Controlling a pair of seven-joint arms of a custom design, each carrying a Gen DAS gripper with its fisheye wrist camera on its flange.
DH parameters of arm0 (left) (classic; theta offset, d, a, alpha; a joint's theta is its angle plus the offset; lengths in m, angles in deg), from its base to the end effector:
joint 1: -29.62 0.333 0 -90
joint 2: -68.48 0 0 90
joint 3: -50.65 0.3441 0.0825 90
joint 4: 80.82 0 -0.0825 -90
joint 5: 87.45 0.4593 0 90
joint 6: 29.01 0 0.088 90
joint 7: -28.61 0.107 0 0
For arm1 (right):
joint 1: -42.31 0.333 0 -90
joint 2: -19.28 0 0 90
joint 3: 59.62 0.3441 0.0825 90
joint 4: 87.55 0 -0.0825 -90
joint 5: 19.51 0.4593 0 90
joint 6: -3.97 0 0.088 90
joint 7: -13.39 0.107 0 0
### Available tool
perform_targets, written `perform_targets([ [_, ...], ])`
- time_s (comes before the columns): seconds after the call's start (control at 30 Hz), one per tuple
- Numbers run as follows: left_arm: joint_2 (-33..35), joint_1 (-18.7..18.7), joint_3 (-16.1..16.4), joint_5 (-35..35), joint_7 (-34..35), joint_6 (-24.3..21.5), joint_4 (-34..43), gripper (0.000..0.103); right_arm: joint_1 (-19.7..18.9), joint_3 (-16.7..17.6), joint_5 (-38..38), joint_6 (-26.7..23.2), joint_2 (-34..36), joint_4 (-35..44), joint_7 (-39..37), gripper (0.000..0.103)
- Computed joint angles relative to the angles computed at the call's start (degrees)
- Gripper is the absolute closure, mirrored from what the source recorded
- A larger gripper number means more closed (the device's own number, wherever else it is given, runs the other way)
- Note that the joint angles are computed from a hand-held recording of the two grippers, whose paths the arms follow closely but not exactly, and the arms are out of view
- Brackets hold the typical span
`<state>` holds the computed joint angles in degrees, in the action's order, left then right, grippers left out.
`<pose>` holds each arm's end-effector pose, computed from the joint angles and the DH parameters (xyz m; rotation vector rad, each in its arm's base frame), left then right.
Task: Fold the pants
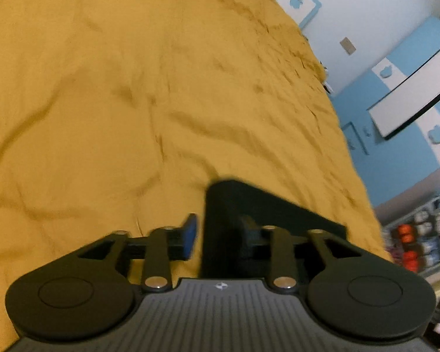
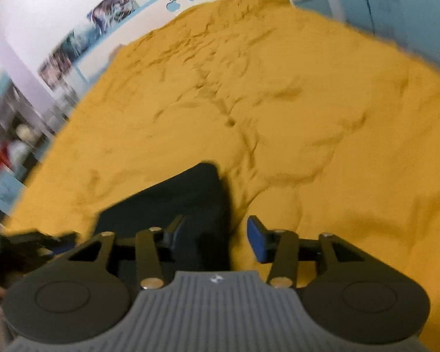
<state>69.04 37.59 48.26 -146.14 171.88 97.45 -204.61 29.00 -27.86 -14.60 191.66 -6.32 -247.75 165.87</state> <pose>0.6125 0.0309 0.3949 1.7206 -2.1096 1.1561 0.4345 0.1291 0.3944 -0.8569 2.1041 -0.3364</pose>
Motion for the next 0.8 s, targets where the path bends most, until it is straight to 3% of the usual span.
perform_targets([
  [0.07, 2.01, 0.86, 0.62, 1.62, -2.21, -5.52, 1.78, 0.050, 8.89, -8.74, 1.41, 4.39, 2.75, -1.46, 0.81, 0.060],
  [0.17, 4.96, 1.92, 0.39, 3.01, -5.09, -8.65, 3.81, 0.048, 16.98, -17.10, 1.62, 6.15, 5.76, -1.73, 0.50, 0.060],
  [0.3, 9.04, 4.19, -0.20, 1.23, -8.27, -13.43, 6.85, 0.047, 29.05, -31.93, -3.11, 15.43, 11.83, -2.10, 6.90, 0.061],
  [0.4, 11.19, 5.48, -1.00, 0.10, -9.24, -15.17, 8.07, 0.048, 31.36, -37.16, -10.46, 20.14, 15.50, -1.08, 13.21, 0.068],
  [0.47, 11.55, 6.04, -1.59, -0.99, -9.52, -15.62, 7.80, 0.059, 30.56, -37.40, -13.32, 22.89, 17.69, -0.39, 16.41, 0.073],
  [0.6, 11.41, 6.38, -2.12, -1.70, -9.71, -15.51, 7.51, 0.067, 27.90, -34.74, -13.33, 24.52, 19.48, 0.65, 16.88, 0.079],
  [0.7, 10.16, 6.34, -2.19, -2.57, -9.36, -14.61, 6.30, 0.075, 26.75, -32.56, -10.85, 23.71, 18.51, 0.49, 14.31, 0.084],
  [0.8, 7.27, 5.54, -2.14, -2.87, -7.93, -11.81, 3.91, 0.080, 26.21, -29.22, -3.72, 19.62, 16.16, 0.85, 7.19, 0.086],
])
